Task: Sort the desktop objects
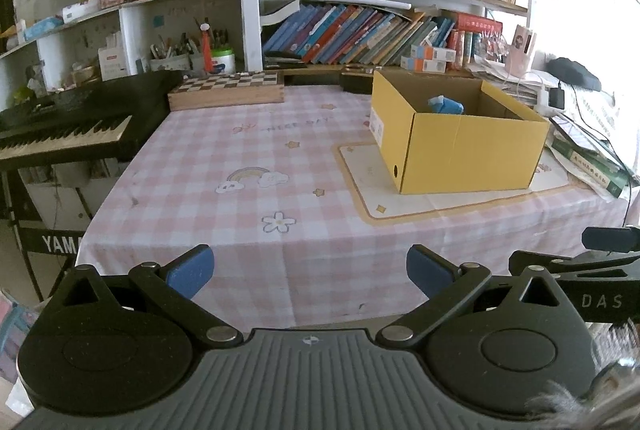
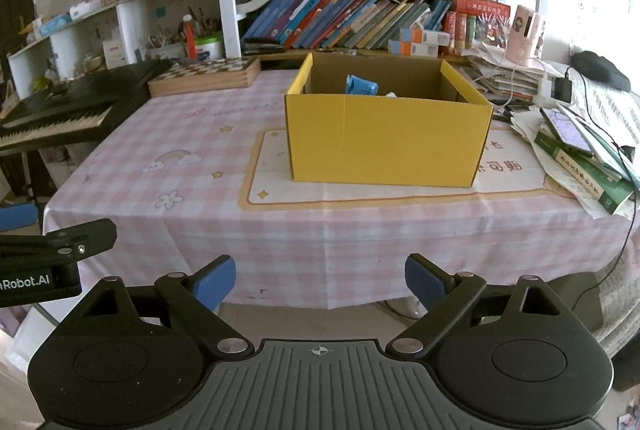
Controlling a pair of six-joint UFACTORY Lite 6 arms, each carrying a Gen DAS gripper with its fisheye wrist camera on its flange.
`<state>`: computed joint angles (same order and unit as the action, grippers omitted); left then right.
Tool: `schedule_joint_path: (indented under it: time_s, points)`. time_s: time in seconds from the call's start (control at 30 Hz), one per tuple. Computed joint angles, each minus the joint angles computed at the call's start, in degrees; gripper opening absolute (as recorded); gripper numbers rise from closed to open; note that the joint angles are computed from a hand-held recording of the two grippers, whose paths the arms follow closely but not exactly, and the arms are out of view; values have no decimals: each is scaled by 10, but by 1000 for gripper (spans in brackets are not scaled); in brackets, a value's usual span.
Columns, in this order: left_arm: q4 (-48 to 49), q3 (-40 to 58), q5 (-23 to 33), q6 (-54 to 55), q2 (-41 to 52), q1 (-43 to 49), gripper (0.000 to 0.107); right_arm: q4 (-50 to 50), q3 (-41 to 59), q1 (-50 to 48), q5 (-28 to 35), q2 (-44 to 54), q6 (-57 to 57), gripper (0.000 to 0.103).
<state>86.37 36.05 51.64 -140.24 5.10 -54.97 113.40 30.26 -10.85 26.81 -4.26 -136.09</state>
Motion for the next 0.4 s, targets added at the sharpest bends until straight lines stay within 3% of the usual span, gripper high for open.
schedule_joint_path:
  time_s: [0.4]
  points:
    - [-4,-5,0,-1,-3,3,103,1,2,8,-8,7,-1,94]
